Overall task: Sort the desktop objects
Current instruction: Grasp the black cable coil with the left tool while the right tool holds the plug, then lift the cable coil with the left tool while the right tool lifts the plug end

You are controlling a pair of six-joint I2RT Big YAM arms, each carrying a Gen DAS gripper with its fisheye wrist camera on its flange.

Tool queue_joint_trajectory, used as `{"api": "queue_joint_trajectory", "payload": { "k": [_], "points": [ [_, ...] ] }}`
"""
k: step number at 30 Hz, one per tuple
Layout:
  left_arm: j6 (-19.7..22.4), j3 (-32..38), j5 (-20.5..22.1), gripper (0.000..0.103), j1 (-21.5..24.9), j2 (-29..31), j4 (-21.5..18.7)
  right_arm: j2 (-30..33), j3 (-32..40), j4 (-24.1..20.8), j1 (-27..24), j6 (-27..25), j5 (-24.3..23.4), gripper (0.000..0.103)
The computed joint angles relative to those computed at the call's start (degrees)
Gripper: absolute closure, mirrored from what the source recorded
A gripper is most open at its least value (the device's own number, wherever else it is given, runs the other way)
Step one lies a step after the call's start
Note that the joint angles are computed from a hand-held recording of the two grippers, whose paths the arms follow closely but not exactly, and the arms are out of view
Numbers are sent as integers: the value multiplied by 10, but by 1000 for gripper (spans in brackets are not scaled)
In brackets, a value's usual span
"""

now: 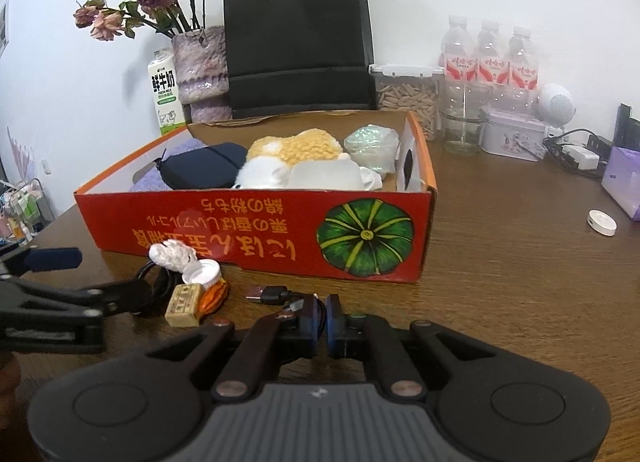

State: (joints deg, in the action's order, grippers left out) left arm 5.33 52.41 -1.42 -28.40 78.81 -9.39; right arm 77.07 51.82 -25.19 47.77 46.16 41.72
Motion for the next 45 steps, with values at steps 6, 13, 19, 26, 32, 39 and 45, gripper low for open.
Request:
{"api": "queue_joint_trajectory", "payload": {
  "k": [6, 13, 19, 26, 32, 39, 45],
  "points": [
    [-6, 10, 1, 2, -3, 13, -8, 0, -3, -1, -3, -2, -12, 99],
    [-20, 23, 36, 21, 5, 25, -26, -1, -5, 2, -4, 2, -16, 98],
    [-19, 25, 46, 29, 3, 29, -25, 4, 0, 0, -5, -6, -17, 94],
    [-11, 14, 68, 62, 6, 23, -8, 5, 1, 6, -5, -22, -23, 90],
    [-16, 7, 79, 63, 10, 18, -1, 6, 2, 8, 1, -29, -17, 98],
    [-13, -16, 65, 65, 9, -3, 14, 0, -2, 22, 16, -33, 17, 99],
    [-16, -46, 64, 65, 12, -41, 31, -7, -3, 38, 33, -41, 43, 100]
  ]
}}
